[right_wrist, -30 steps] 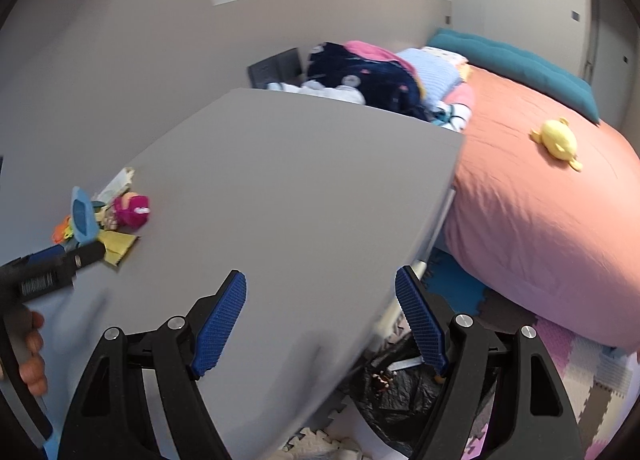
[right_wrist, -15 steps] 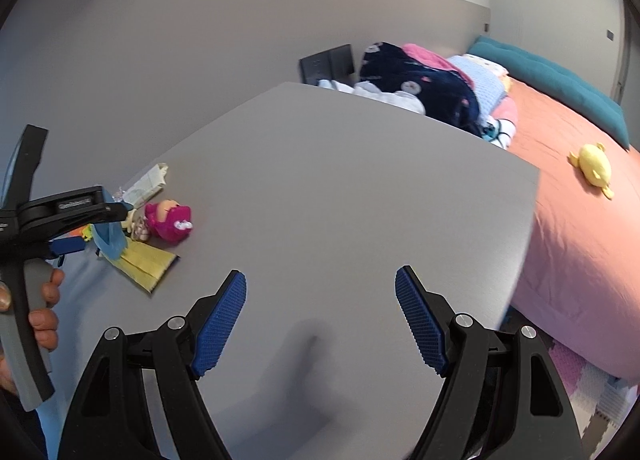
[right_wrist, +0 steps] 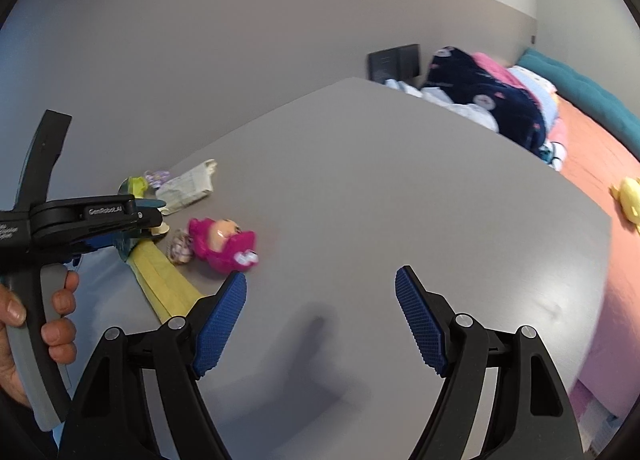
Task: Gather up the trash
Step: 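Move the left gripper back to the table and grasp the blue translucent toy, then lift the blue toy with the left gripper while the right gripper grasps the pink doll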
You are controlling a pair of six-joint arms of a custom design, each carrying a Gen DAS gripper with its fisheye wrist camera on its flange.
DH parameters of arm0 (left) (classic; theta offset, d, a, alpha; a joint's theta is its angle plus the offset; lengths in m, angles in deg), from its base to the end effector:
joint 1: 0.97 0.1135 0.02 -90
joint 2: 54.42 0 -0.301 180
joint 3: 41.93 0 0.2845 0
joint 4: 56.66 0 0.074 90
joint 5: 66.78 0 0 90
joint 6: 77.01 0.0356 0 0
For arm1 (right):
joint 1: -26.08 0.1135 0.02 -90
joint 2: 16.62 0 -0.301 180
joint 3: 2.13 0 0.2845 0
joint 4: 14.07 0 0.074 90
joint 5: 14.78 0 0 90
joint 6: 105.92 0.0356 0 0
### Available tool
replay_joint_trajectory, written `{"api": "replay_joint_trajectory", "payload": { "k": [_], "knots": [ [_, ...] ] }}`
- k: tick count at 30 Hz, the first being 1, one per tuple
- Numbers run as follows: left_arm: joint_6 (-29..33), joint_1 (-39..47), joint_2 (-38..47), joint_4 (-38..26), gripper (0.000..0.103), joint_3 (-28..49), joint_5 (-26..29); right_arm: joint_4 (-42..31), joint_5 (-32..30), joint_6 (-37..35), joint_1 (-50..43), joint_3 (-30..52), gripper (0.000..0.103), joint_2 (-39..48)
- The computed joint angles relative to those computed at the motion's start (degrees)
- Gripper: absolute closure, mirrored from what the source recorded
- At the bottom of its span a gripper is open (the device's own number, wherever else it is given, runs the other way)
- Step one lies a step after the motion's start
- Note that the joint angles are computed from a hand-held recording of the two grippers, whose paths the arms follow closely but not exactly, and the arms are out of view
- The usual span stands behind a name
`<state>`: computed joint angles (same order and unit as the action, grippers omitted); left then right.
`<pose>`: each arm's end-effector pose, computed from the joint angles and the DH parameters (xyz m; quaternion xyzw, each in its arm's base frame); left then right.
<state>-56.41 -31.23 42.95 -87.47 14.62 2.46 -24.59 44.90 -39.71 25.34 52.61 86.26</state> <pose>0.2722 -0.1442 0.1242 -0.3524 0.9053 -0.0052 0.2372 0.3316 0.0137 0.1056 -0.2549 0.8965 0.1907 0.3082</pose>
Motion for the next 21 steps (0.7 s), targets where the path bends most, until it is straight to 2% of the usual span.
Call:
{"api": "replay_joint_trajectory", "payload": {
  "k": [1,2,4,9,13,14,15,17,21],
  "knots": [
    [0.51,0.01,-0.88,0.47,0.052,-0.82,-0.5,-0.1,0.0,0.31,0.77,0.34,0.025,0.43],
    [1.06,0.0,-2.13,0.8,0.067,-1.74,-1.11,-0.06,0.1,0.7,1.71,0.6,0.025,0.84],
    [2.85,0.45,-4.41,2.38,0.081,-3.69,-0.73,0.48,0.56,1.44,3.48,0.81,0.025,1.52],
    [6.39,1.75,-7.25,4.46,0.083,-6.39,0.94,2.06,1.95,2.48,6.6,0.72,0.025,2.39],
    [7.8,1.45,-8.79,5.04,0.086,-7.15,-0.94,3.77,3.69,3.11,8.59,0.63,0.025,2.99],
    [8.21,1.28,-8.53,5.13,0.097,-6.7,-1.02,4.4,3.98,3.28,8.89,0.56,0.025,3.11],
    [8.76,1.4,-9.27,5.44,0.102,-7.03,-0.75,4.82,4.39,3.43,9.18,0.55,0.026,3.12],
    [9.83,1.43,-11.17,6.3,0.102,-8.1,-0.28,5.28,5.09,3.57,9.61,0.51,0.027,3.06],
    [10.07,-0.39,-14.0,3.47,0.102,-8.24,-4.56,6.99,6.43,4.5,10.92,0.4,0.029,3.04]
  ]
}}
